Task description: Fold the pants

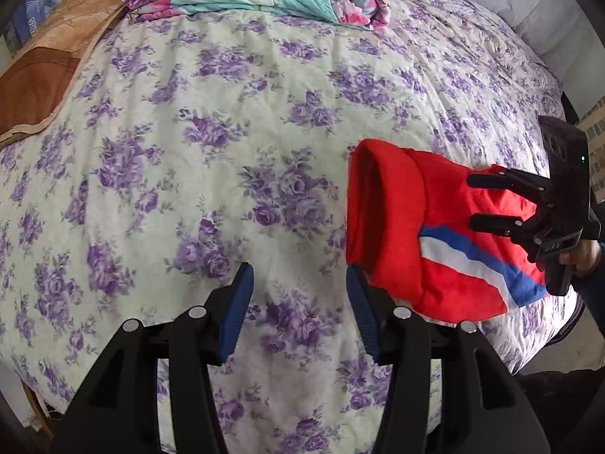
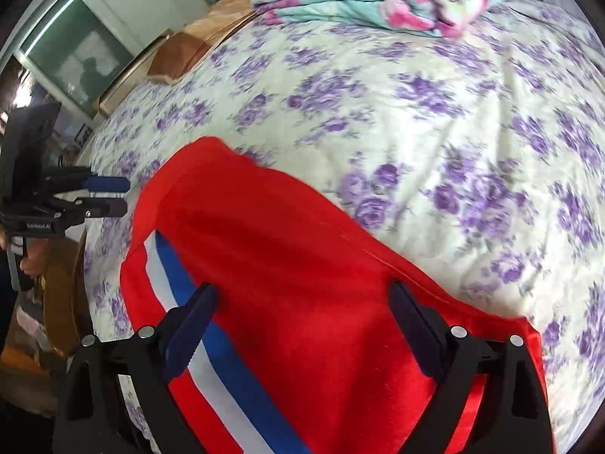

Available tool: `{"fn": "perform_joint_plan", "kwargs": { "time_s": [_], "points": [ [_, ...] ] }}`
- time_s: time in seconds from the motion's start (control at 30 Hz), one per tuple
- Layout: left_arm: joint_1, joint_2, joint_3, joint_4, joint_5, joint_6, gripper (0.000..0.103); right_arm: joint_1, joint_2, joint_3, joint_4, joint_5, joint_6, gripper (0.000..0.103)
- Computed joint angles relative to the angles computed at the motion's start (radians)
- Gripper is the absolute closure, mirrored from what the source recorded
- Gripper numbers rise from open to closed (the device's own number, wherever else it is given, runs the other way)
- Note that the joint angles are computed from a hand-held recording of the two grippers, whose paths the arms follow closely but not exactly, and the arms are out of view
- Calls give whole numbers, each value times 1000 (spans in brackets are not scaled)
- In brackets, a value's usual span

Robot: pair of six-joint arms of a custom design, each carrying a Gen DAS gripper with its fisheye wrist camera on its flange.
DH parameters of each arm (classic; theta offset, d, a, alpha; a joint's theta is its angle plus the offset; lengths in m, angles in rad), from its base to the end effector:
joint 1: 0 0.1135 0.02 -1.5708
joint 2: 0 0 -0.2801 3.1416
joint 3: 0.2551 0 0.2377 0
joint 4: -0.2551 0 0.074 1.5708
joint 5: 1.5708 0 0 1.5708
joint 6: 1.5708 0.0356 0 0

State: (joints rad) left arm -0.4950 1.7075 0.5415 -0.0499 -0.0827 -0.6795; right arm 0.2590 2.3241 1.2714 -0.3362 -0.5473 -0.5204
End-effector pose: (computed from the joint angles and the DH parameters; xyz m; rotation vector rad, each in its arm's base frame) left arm 0.2143 -0.1123 0.1005 -0.2781 2.7815 -0.1815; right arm 0.3785 0.1195 0.0450 -1.1296 2.5619 0.7456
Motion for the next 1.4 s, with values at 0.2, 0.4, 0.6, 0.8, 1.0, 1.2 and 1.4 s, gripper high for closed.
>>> {"fn": "perform_joint_plan", "kwargs": {
  "time_s": [0.2, 0.4, 0.6, 0.8, 1.0, 1.2, 1.4],
  "points": [
    [-128, 85, 147, 86, -27, 64, 38, -278, -240, -237, 82, -57, -67, 10],
    [-152, 419, 410, -74, -71, 109, 30, -901, -279, -144, -108, -116, -158, 10],
    [-165, 314, 448, -210, -113, 52, 32, -1331, 54, 348, -457, -155, -106, 10],
    [-286, 355, 680, -382, -167, 36, 32, -1333, 256, 502, -541, -189, -66, 11],
    [-374, 505, 953, -503, -149, 60, 32, -1318, 354, 626, -680, -251, -156, 96],
    [-405, 622, 1154, -565, -121, 141, 32, -1368, 330, 755, -1028, -398, -332, 97],
    [-394, 724, 1270, -617, -70, 174, 31, -1435, 365, 739, -1112, -354, -339, 96]
  ]
}}
